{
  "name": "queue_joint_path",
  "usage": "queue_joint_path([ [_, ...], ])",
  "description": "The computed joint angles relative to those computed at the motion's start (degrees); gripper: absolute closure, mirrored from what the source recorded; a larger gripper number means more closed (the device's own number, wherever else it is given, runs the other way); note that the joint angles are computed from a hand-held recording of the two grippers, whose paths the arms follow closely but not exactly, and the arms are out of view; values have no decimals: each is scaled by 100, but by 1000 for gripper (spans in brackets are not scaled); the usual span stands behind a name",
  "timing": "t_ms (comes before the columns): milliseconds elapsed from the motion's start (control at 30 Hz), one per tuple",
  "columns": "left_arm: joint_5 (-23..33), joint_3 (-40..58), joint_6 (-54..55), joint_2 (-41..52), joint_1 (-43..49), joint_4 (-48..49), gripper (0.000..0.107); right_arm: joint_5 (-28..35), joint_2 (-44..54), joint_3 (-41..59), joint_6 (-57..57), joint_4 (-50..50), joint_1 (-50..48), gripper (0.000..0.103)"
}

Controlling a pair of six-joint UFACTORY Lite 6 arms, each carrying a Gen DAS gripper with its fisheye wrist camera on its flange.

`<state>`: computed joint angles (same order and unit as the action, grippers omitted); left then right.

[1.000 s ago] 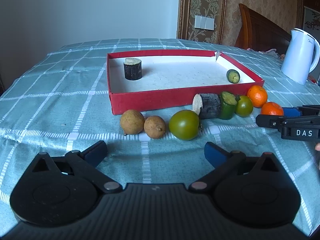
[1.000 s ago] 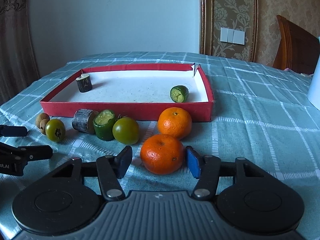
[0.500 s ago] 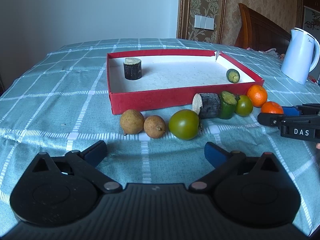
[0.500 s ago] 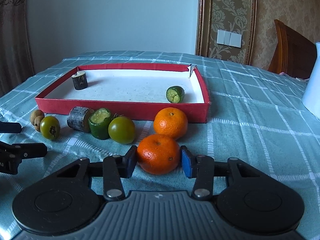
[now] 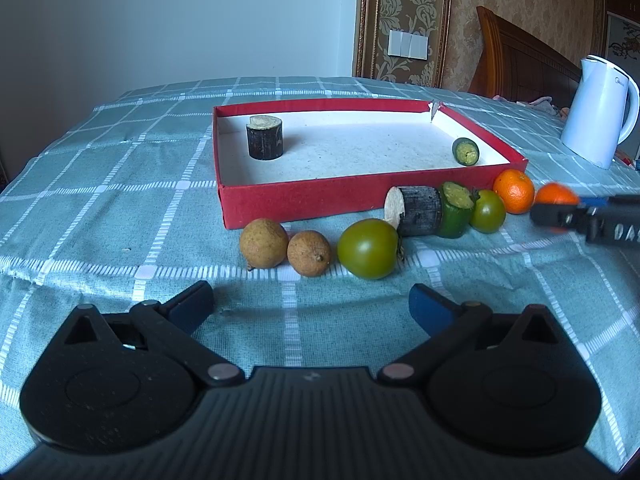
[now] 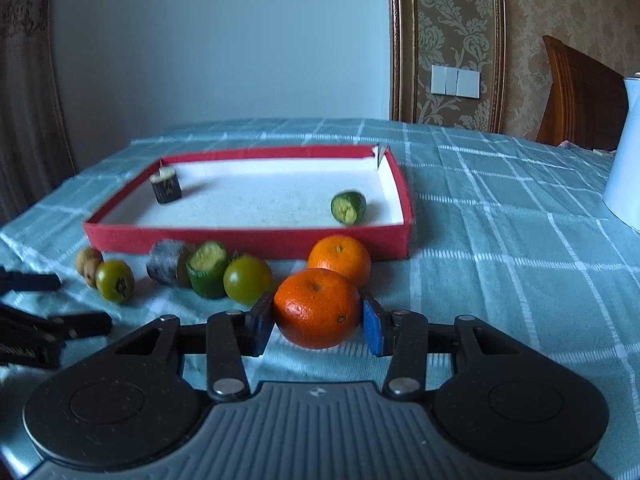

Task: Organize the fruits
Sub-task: 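Close the right gripper on the orange mandarin and lift it, then lower the mandarin into the red box and open the right gripper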

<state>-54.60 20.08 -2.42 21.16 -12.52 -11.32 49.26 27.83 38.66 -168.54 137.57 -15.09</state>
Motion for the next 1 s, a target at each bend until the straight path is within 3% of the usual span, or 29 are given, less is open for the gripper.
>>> queue_joint_path([
  [200,-18,-5,-24,6,12,31,4,-144,-257,381,385,-22,206,59],
  [433,-39,-7,-35,23,29,58,4,-672,316,1487,254,636,949,59],
  [667,-69,-20,-62,28,40,83,4,-1678,1447,3215,-11,1337,1694,59],
  [1000,-77,-22,-62,32,21,67,4,-3193,2870,5530,322,1289,2146,59],
])
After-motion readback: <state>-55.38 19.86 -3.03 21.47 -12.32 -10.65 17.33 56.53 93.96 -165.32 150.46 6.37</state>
